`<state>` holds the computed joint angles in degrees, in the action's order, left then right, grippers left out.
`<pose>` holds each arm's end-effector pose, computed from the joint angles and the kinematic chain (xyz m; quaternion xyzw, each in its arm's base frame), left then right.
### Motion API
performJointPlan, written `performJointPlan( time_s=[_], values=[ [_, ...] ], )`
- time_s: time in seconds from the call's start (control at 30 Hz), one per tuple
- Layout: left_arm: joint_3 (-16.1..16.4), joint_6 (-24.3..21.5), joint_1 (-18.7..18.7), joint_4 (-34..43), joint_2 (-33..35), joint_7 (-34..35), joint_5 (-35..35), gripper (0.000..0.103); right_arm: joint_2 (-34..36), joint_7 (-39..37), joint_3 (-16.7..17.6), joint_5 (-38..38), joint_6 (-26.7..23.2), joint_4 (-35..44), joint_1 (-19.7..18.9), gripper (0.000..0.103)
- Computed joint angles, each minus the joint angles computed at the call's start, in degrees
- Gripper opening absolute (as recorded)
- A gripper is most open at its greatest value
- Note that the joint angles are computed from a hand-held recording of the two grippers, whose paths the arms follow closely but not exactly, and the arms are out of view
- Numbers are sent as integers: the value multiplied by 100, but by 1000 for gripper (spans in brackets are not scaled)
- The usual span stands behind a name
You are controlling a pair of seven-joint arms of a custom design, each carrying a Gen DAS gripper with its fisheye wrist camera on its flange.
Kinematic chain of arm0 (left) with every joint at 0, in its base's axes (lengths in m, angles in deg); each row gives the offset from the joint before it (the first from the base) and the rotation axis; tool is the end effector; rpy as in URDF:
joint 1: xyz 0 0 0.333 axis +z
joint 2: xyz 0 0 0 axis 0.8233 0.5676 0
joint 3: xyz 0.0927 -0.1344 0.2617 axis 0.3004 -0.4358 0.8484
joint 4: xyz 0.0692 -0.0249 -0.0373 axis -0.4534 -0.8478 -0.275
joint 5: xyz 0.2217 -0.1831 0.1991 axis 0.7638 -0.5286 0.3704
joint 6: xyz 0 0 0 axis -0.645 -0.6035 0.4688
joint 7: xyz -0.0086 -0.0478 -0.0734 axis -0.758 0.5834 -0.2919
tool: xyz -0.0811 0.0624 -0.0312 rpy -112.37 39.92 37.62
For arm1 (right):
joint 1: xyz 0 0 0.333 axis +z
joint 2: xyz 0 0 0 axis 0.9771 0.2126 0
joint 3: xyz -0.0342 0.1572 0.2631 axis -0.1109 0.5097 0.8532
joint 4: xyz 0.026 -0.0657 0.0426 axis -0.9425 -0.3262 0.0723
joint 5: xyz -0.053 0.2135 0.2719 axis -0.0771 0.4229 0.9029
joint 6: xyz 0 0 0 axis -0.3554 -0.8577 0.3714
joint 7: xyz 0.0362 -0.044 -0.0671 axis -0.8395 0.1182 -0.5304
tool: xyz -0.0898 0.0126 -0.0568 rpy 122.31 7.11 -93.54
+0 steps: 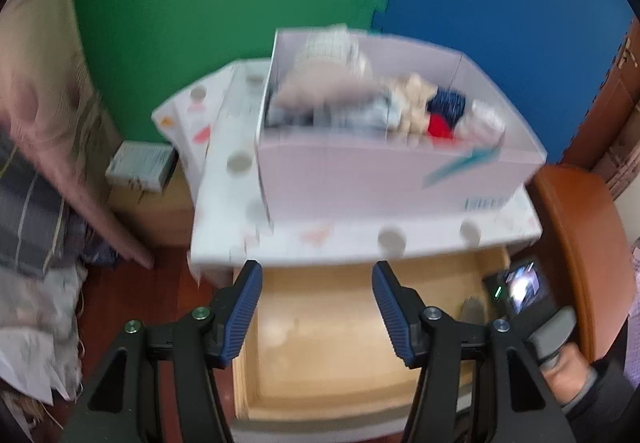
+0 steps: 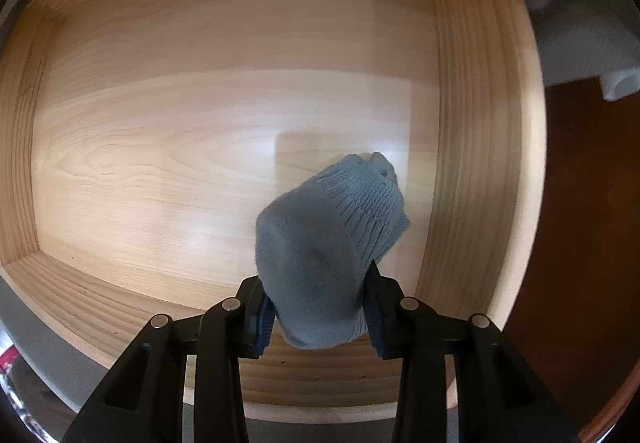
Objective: Take underwear out of drawer
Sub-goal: 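Move the open left tool back above the empty drawer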
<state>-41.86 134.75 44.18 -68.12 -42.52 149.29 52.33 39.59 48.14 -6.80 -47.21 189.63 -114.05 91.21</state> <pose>0.4659 -0.1935 0.6481 -0.6405 0.7142 -0.2274 0.1675 0.4998 0.1330 0.3637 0.7009 -0.7101 -0.0514 0.0431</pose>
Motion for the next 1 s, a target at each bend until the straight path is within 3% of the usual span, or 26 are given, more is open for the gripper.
performJointPlan(
  time_s=[0.17, 0.37, 0.5, 0.7, 1.0],
  values=[
    [-76, 379, -39, -1295, -651, -538, 101, 58, -270, 2, 32, -60, 230, -198, 31, 35],
    [-185, 812, -3, -2174, -977, -1238, 536, 58, -701, 75, 100, -256, 704, -628, 61, 35],
    [-292, 926, 26, -2358, -997, -1524, 1040, 58, -925, -68, 109, -101, 1032, -891, -15, 35],
    [-271, 1005, -77, -2335, -905, -1588, 1210, 58, -1151, -40, 177, -273, 1339, -1076, -57, 35],
    [-224, 1185, -91, -2387, -902, -1746, 1253, 58, -1761, -59, 280, -164, 1284, -1229, -109, 35]
  ],
)
